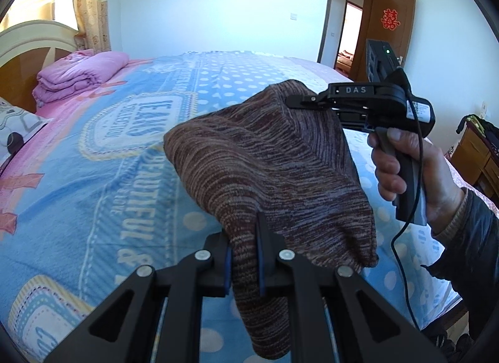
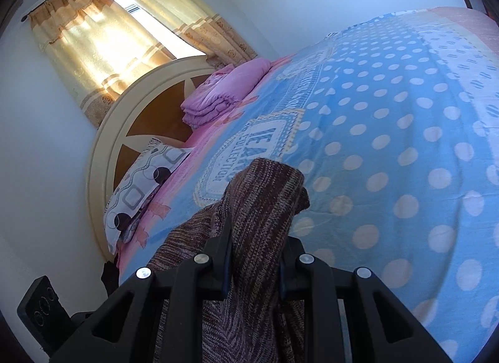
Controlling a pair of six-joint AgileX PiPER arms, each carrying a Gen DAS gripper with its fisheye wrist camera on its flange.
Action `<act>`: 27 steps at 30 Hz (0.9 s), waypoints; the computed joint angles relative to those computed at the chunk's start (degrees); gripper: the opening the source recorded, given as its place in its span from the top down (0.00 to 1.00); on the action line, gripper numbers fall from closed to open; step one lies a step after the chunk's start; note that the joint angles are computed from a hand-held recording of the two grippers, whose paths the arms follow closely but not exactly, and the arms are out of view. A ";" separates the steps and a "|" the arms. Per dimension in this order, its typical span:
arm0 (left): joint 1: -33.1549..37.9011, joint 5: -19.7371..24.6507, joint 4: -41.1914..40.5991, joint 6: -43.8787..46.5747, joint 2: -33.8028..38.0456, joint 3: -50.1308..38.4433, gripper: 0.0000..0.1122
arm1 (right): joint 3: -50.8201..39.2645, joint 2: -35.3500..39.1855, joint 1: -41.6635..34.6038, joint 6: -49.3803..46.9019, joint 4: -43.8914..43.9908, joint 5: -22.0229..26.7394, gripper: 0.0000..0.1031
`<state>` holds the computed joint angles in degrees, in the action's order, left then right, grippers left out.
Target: Fold small clothes
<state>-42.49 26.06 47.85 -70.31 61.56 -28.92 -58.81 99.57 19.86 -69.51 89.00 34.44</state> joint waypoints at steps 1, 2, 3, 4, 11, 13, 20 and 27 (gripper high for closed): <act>0.40 0.05 0.13 -0.06 -0.60 0.66 0.88 | -0.29 0.25 0.77 0.10 0.14 -0.41 0.78; 0.40 0.29 0.08 -0.09 -1.03 1.01 0.88 | -0.63 0.56 1.58 0.30 0.18 -0.86 0.78; 0.77 0.19 0.01 0.10 -1.43 1.50 0.88 | -1.03 0.94 2.19 0.58 0.11 -1.16 0.78; 1.32 -0.01 -0.17 0.39 -1.85 2.06 0.88 | -1.44 1.31 2.95 0.91 0.04 -1.56 0.78; 3.39 0.28 -2.60 3.30 -5.04 4.74 0.88 | -4.51 4.45 6.65 2.85 -0.94 -2.63 0.78; 3.91 0.27 -3.46 4.08 -5.92 5.49 0.88 | -5.43 5.38 7.59 3.62 -1.57 -3.00 0.78; 4.73 1.01 -6.32 6.42 -8.67 7.14 0.88 | -8.46 8.54 10.15 5.94 -3.13 -3.90 0.78; 6.26 -0.67 -6.06 5.96 -9.43 9.31 0.88 | -11.01 10.55 12.12 9.01 -5.47 -5.07 0.78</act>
<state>-36.23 25.39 41.79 -64.35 52.13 -19.61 -69.82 110.12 31.98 -60.50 83.53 29.37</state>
